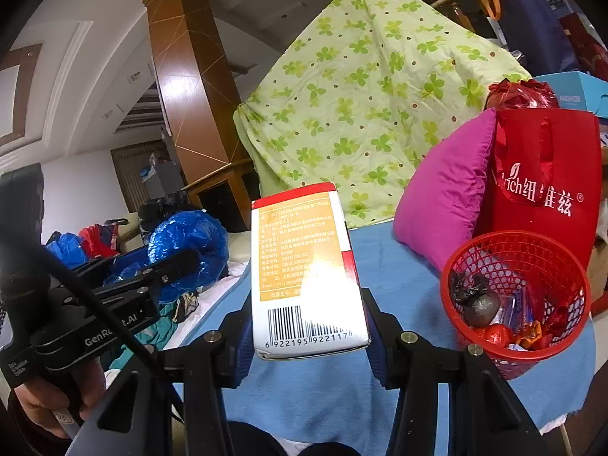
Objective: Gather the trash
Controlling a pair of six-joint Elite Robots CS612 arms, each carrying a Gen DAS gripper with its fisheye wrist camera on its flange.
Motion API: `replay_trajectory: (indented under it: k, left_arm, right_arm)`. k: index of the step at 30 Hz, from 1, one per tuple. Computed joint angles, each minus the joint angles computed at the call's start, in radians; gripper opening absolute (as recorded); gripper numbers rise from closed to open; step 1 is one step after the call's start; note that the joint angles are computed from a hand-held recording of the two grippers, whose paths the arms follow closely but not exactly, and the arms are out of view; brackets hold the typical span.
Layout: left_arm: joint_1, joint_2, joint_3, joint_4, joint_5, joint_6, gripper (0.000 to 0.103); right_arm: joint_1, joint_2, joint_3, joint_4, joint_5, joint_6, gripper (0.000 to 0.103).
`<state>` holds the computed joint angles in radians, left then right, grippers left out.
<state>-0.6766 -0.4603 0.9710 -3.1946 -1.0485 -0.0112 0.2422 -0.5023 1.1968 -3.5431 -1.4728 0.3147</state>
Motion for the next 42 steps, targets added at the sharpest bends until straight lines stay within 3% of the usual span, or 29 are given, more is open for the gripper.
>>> replay_trajectory:
  k: [42]
  left_arm:
    - [-0.035, 0.078, -0.142, 0.150, -0.068, 0.082, 0.053]
  right_arm:
    - [-0.060, -0.032, 0.137, -0.107, -0.050, 0.108, 0.052]
